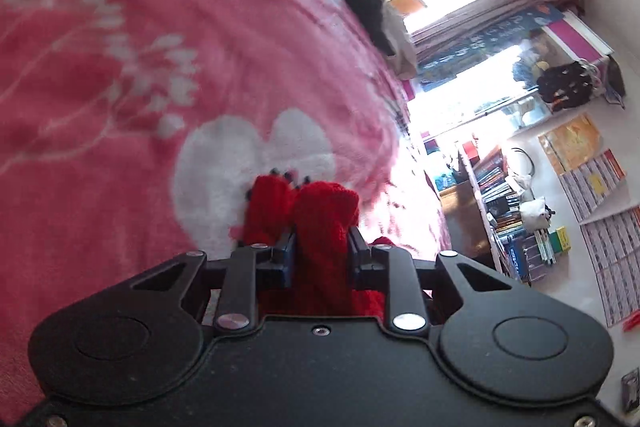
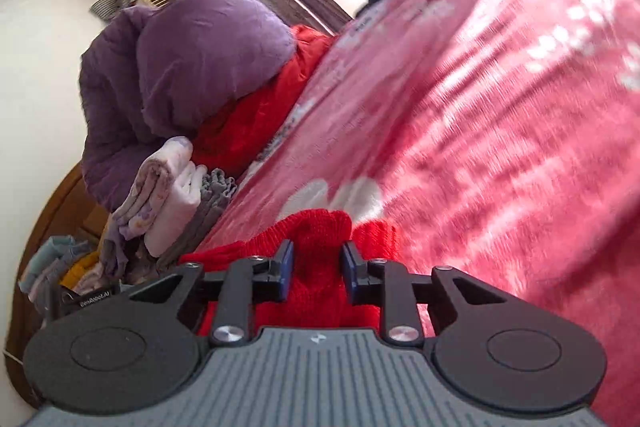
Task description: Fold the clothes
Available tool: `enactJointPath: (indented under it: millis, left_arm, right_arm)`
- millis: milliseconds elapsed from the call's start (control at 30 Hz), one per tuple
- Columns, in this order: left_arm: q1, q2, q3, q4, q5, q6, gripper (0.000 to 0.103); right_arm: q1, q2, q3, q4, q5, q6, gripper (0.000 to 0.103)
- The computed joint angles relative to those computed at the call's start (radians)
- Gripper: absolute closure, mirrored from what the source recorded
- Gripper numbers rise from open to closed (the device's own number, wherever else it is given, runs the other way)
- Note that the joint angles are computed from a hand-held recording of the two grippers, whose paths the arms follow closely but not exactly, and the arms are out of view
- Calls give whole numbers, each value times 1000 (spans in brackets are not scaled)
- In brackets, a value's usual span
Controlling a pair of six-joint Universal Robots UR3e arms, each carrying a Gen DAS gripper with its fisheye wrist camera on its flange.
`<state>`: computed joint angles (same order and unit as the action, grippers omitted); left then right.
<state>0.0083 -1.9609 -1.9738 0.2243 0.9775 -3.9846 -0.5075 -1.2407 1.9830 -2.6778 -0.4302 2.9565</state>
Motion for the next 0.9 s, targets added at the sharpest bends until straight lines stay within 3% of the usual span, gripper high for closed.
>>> enactJointPath:
  millis: [100,200,233,267,367,433,500,600,700,767,900]
  left_arm:
    - [18,3,-57,54,-18,-21,72]
    - [1,67,-48,-39,29,62,66]
    - [-8,94,-40,-78,52,92,61]
    - [-30,136,-30,-131,112,129,51]
    - [-115,241,-18,-191,294,257,49]
    - [-176,289,-19,-195,388,344,48]
    - [-230,309,-24,-189,428,441,48]
    - [-307,291,-5,-203,441,601,47]
    - [-355,202,34,-211,474,699,45]
    - [-372,133,52,-190,503,734,41]
    - [-341,34,24,-63,490,724,31]
  right_arm:
    - [-19,34,42,-46,22,42,79]
    - [-29,18,101,-131,22,68,77]
    - [-26,-4,116,-161,6,74,71]
    - [-24,-33,131,-197,-14,78,69]
    - [-19,-136,174,-274,-87,58,68]
    - [-21,-221,217,-335,-140,-2,68]
    - [-43,-295,261,-356,-114,-95,68]
    - [-60,-420,304,-223,-41,-339,68]
    - [-15,-516,330,-45,-65,-630,67]
    - [75,-478,358,-179,-209,-626,66]
    - [76,-362,393,-317,-217,-540,62]
